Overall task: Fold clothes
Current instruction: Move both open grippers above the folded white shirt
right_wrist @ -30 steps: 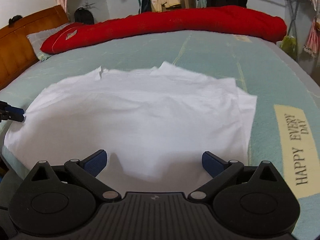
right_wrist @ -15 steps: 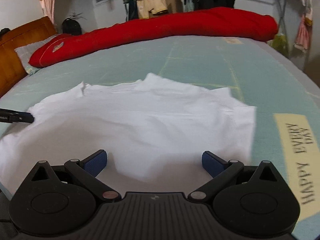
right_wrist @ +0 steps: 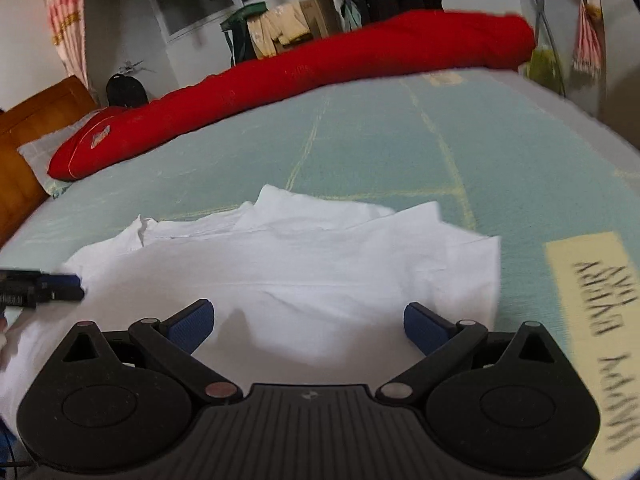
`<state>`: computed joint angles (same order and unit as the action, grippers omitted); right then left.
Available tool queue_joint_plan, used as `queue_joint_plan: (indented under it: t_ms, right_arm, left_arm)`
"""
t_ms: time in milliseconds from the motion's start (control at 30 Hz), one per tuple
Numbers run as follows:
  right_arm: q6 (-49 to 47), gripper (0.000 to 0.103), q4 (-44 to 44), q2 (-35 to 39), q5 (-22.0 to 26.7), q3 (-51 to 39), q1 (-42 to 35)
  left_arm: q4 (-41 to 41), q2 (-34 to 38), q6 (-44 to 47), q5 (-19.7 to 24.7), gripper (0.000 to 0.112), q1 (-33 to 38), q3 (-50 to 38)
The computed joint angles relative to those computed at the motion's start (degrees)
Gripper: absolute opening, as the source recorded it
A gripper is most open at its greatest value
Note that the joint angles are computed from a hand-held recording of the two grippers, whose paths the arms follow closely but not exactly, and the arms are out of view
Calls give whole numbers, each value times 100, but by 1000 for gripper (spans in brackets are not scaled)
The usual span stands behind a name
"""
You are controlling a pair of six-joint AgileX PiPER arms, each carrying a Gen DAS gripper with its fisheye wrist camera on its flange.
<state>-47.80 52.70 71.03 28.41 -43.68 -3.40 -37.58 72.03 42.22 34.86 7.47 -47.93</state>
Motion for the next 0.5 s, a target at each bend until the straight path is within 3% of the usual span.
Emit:
queue_joint_plan:
  t_ms: [167,233,300,433,500]
  right_arm:
    - [-1158,101,812,199,944,-258,-1096]
    - [-1301,90,874,441,1171,-460,-1302]
    - [-1348,71,790,809,1453,-714,-1464]
    - [-1467,56,899,1450,1972,-1127,-1747]
    - [-1512,37,1018,1571,2172,-1230,-1847]
  left_arm:
    - [231,-474,-194,21,57,-181,91]
    - [309,-655,-305,23,57,-217,167]
    - [315,-821,-326,132,57,-152,206]
    - [441,-1089,-517,331,57,58,264]
    - [448,-1204,-566,478,57,238,312]
